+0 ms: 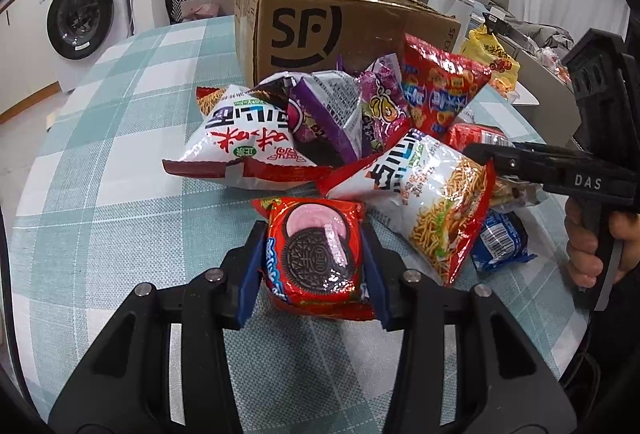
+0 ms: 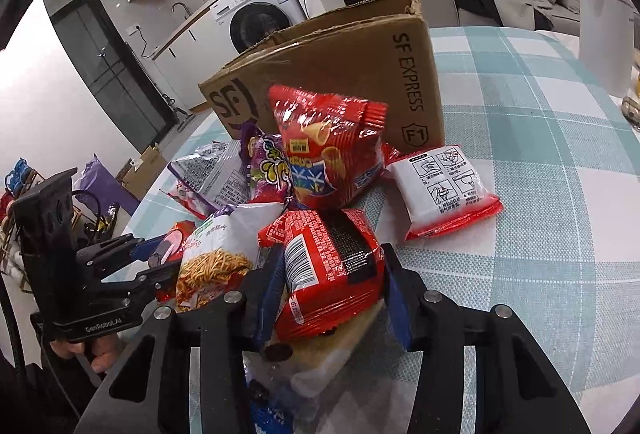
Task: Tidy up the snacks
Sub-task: 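Lift both held packs and carry them over the open cardboard box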
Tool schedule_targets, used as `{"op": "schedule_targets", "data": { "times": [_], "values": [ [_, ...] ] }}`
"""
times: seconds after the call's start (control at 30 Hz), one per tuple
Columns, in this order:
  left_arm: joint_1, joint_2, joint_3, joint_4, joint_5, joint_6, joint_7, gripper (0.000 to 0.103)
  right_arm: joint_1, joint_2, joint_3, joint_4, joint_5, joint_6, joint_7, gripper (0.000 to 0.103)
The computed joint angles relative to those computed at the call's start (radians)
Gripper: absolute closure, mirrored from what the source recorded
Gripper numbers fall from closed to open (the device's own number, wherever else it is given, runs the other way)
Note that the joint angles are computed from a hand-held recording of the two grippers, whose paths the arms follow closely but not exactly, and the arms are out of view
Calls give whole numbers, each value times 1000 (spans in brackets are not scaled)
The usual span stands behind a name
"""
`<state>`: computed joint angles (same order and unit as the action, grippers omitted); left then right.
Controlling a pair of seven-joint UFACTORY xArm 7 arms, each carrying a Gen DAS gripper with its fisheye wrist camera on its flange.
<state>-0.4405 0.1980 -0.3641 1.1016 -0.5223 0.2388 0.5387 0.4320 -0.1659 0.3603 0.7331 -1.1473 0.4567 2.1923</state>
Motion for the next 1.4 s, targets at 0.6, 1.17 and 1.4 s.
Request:
{"op": "schedule_targets", "data": {
  "times": [0.6, 1.17, 1.4],
  "values": [
    [-37, -108, 14, -63, -84, -72, 45, 61, 28, -103, 93, -13, 17, 107, 32, 57],
    [-71, -118, 37, 9, -171, -82, 100, 61, -2, -192, 138, 9, 33, 195, -49, 57],
    [-68, -89, 39, 78, -100, -108, 21, 61, -40, -207, 149, 31, 34, 208, -83, 57]
  ]
}}
